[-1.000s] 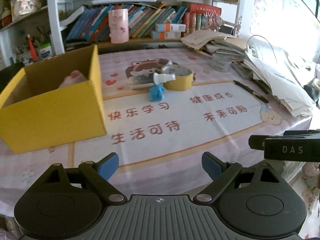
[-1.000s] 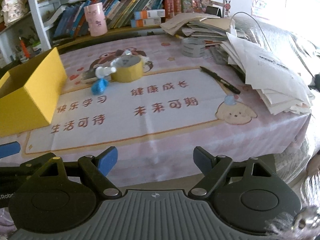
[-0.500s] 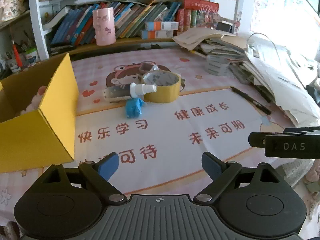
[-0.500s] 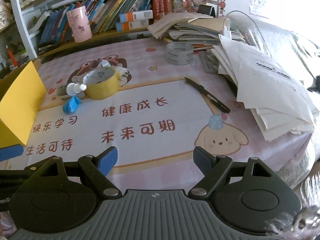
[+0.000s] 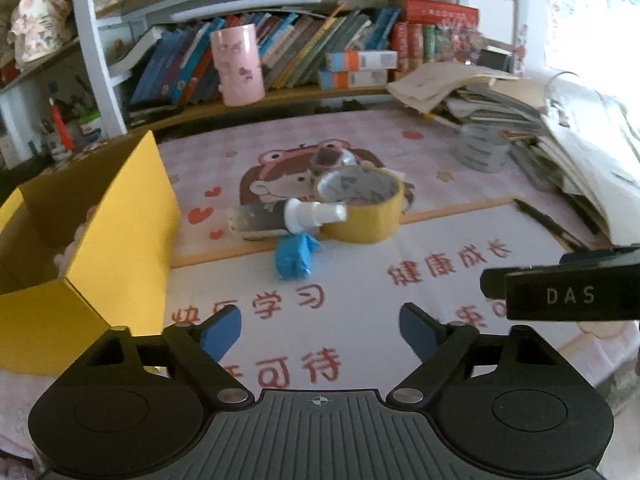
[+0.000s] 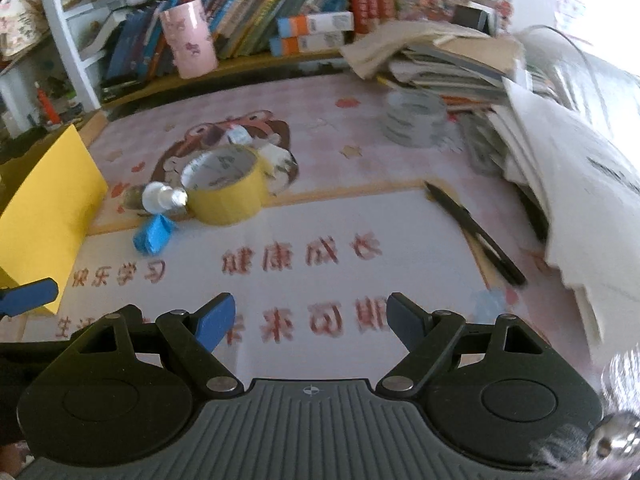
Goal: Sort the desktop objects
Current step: 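Grasp the yellow tape roll with the right tool while left tool grasps the blue cloth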
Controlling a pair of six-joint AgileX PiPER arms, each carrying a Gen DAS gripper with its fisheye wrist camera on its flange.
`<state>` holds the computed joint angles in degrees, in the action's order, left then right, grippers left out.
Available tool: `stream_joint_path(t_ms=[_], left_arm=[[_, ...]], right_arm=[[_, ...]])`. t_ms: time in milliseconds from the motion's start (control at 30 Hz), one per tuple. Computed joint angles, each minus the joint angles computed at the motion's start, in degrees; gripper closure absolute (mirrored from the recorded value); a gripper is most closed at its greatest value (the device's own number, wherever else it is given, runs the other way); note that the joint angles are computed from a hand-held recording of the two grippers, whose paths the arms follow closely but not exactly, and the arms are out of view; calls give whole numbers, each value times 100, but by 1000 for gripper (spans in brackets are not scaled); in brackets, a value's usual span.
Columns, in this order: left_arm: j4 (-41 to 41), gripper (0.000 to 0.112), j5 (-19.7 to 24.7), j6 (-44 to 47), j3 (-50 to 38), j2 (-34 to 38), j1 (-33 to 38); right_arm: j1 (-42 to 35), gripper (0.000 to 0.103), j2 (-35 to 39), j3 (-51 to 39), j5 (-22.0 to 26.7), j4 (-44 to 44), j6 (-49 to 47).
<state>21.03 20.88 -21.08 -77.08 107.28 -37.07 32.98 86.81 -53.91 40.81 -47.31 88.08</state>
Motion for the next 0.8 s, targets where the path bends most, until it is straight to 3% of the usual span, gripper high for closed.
stream_joint_path(t_ms=[200,433,633,800], left_arm=[[345,35,361,-472,-655,484,1],[520,35,691,-675,-1087,771,4],[318,35,874,-630,-1239,852,70],[456,35,977,-791,-1301,891,75]], right_arm=[[-650,22,434,-409,-782,82,-950],[-1379,22,1123,-1069,-1730,931,-2989],[-1705,22,1794,-1754,-2012,2210,-4864],[-1762,22,2260,-2229,-2056,2802,-5801]])
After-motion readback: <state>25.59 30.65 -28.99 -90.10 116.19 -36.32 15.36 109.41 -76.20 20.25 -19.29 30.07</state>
